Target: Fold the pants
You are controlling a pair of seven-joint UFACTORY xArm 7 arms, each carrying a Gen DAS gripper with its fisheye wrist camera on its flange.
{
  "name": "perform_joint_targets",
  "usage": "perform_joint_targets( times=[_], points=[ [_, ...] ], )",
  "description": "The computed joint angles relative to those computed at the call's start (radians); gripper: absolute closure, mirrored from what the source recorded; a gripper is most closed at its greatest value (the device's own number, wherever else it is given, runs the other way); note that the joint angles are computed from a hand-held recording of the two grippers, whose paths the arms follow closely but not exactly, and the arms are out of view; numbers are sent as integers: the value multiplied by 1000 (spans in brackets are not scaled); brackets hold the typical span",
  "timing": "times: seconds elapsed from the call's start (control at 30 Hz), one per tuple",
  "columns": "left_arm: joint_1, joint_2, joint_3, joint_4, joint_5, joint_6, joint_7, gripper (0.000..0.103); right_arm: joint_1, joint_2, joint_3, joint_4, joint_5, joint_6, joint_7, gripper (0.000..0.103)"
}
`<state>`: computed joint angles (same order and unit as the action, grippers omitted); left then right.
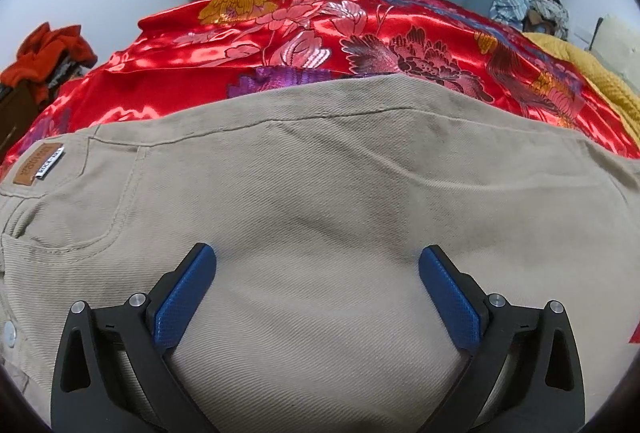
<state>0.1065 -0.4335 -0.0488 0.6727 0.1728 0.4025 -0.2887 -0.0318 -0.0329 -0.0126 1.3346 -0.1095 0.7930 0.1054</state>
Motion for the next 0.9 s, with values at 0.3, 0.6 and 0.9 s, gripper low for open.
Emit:
perform_joint_targets(
  times=[0.3, 0.6, 0.9],
  points=[
    [10, 13, -15, 25, 32, 37, -21, 1, 90, -896, 8, -557, 121, 119, -166, 101],
    [-23, 28, -11, 153, 32, 293, -13, 2, -104, -1373, 60, -798, -72, 589, 218, 92],
    [-78, -502, 84, -62, -118, 592, 206, 2, 205, -1247, 306, -726, 195, 374, 395, 55]
  ],
)
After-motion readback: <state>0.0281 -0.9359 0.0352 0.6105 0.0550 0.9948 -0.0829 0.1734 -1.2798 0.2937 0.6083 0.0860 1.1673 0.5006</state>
